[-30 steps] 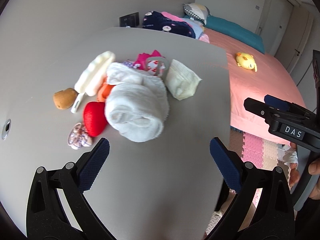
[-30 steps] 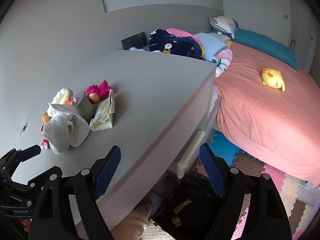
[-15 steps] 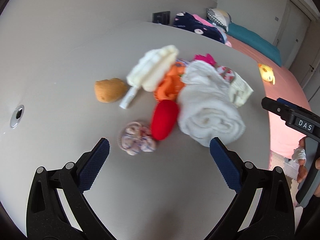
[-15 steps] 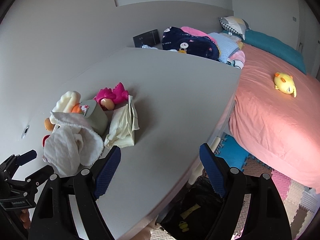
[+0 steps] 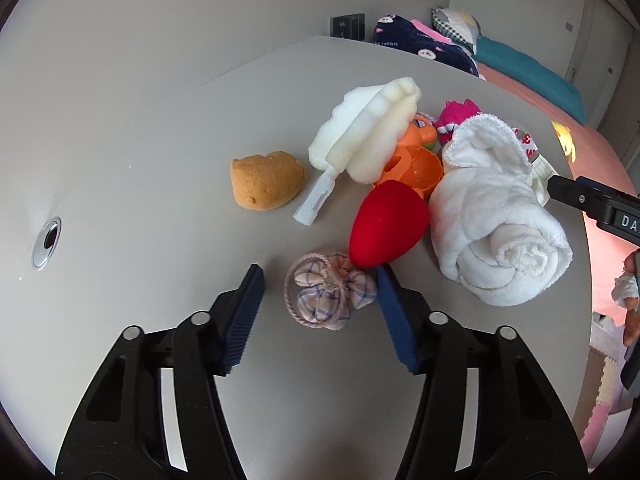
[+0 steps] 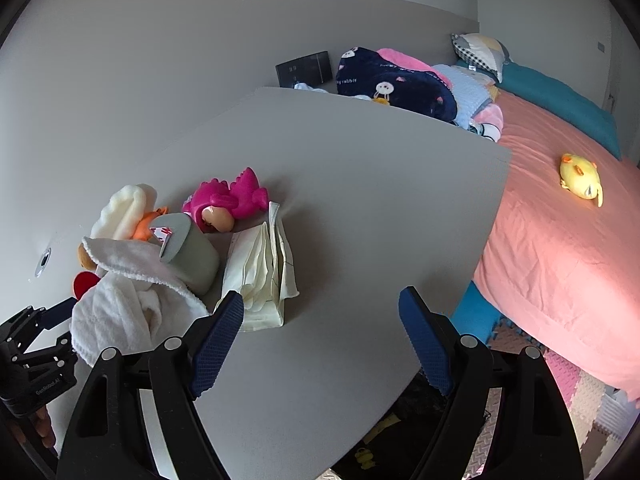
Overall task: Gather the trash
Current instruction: 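Grasp the plaid fabric ball with the left tool while the right grasps the tissue packet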
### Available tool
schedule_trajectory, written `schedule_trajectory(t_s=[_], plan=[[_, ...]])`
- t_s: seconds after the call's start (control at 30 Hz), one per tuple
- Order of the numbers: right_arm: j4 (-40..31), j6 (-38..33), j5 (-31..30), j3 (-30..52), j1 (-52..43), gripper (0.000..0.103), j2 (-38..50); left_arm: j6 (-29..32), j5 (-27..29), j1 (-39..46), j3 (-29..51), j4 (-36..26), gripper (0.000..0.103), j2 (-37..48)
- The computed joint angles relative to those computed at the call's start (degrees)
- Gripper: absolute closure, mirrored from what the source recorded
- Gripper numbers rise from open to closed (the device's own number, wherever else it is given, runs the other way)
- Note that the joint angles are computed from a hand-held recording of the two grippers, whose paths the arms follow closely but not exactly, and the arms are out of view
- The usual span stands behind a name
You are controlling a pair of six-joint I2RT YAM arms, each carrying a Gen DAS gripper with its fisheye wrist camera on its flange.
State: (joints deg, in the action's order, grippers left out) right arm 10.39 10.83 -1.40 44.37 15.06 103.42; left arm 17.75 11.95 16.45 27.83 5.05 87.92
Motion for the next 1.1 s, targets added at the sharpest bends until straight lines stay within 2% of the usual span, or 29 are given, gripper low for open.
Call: schedule_trajectory(t_s=[0.03,0.13,0.23,0.4,0.43,0.53,0.63,0.7,0.8,0.83,0.87,1.1], plan=[[-0.1,-0.08,0.16,0.46,0.15,0.022,0.4,0.74,0.46,0.45,-0.19,0.33,0.056,-0.08],[-0.42,-0.2,0.43,2.35,0.54,0.022,1.85,1.22,0.83,0.57,0.08,0.67,0.062,0.3],[-0.83,-0.53,0.5,4.31,1.1,0.024,3.49,1.68,1.21,0.6,0.19,1.13,0.063,0.67],[-1.26,-1.1,0.3,6.81,2.53,0.037,6.19,1.63,10.61,5.98,2.28,-2.1,0.065,2.2],[-1.33,-1.22,0.5,7.2,2.86,0.039,6.62,1.53,10.02,5.89,1.93,-1.91,0.066,1.85],[-1.48,-1.79,0.21,7.92,3.56,0.047,7.27,0.77,3.62,3.04,0.35,0.19,0.066,0.45],[-2.14,-1.84,-1.9,8.01,3.48,0.061,7.13,0.73,0.54,1.08,-0.14,1.01,0.066,0.01],[-2.48,-1.57,-3.52,8.06,3.39,0.076,7.02,0.54,0.73,1.21,0.21,0.85,0.068,0.31],[-2.62,-1.83,-1.85,7.74,4.36,0.081,6.47,0.34,0.55,1.51,0.73,0.5,0.074,0.62],[-2.94,-1.87,-1.05,7.52,4.6,0.087,6.14,0.02,0.4,1.59,0.74,0.59,0.077,0.64],[-2.92,-1.79,-1.7,7.3,4.42,0.096,6.04,-0.66,-0.09,1.23,0.94,0.89,0.079,0.95],[-1.7,-1.04,-3.05,3.02,3.47,0.096,2.27,-1.53,1.05,1.98,1.52,0.38,0.084,1.28]])
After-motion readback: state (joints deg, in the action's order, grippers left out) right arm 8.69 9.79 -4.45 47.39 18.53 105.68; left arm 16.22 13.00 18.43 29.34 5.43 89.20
